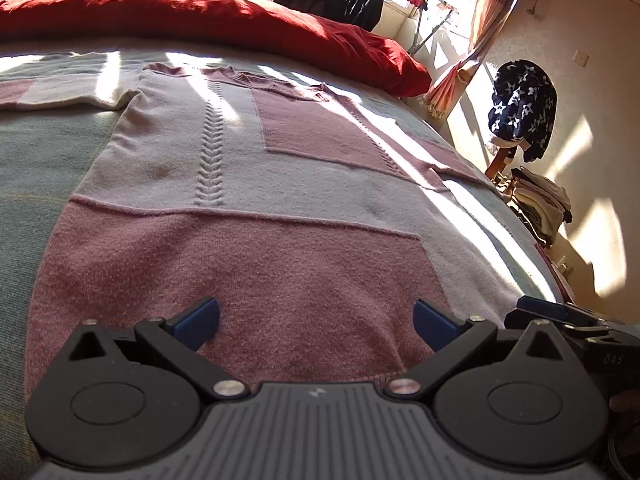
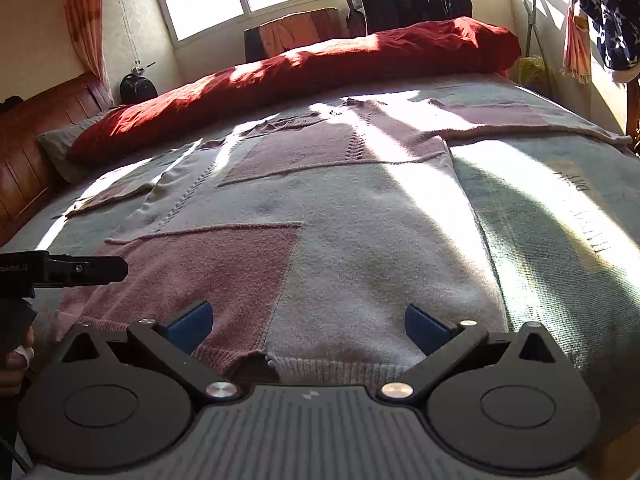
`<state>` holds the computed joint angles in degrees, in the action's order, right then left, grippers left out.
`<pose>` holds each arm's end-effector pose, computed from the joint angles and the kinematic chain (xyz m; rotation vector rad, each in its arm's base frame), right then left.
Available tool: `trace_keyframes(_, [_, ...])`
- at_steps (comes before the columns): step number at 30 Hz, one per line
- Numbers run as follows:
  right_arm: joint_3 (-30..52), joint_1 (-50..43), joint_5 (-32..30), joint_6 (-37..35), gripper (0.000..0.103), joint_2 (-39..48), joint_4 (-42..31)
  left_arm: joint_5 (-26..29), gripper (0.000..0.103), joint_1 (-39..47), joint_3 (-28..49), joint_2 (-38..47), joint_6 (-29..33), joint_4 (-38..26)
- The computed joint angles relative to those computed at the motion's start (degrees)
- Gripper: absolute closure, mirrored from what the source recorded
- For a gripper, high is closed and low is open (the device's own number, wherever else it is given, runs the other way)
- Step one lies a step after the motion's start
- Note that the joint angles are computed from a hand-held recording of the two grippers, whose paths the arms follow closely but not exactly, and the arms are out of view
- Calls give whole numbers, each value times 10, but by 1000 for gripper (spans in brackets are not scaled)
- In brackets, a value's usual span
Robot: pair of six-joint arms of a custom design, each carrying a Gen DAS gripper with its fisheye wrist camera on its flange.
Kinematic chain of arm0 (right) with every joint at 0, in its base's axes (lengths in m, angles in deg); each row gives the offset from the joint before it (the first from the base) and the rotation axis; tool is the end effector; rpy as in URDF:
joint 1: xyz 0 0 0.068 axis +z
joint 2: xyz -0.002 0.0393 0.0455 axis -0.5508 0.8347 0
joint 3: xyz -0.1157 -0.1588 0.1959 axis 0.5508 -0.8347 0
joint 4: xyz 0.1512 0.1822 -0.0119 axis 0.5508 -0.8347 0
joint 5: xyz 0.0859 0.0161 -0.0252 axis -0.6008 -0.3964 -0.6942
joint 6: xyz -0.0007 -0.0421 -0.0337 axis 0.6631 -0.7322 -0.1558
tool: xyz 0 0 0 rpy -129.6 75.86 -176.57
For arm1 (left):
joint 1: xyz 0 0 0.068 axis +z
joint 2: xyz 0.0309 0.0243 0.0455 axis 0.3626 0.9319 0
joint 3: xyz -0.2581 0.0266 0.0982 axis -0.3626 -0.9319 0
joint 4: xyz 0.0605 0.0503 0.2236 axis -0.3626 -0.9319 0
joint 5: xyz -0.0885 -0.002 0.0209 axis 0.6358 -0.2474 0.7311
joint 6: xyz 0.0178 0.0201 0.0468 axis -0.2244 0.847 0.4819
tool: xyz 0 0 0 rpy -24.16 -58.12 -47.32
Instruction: Fold clothes
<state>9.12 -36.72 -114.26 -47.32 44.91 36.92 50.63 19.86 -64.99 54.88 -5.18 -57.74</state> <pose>0.2782 0.0054 0.1676 -0.4910 2.1821 0.5988 0.2141 -0.0088 0.1589 -0.4072 2.2636 -0.3442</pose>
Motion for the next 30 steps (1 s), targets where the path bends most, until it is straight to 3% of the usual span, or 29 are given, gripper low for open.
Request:
trace_keyframes(3, [12,5,1,3,0,6,22,-39,1,-28,6,6,3,-11])
trace_keyframes(5, [29,9,10,9,0,28,26,-50,1,-35,25,0,-7,-51])
trace_keyframes(9, [66,3,14,33,0,87,-10,-54,1,-34,62,2,-37,-107])
trace_keyframes(13, [44,-17,-21,25,0,108,33,-93,1,-47,120,27,-23,-156])
trace_keyframes(25, [59,-33,-55,15,0,120,13,-107,1,-61,222,128,0,-147])
trace_keyframes(30, [54,-23,-37,-2,0,114,14,-110,1,-72,206,149,-11,-156])
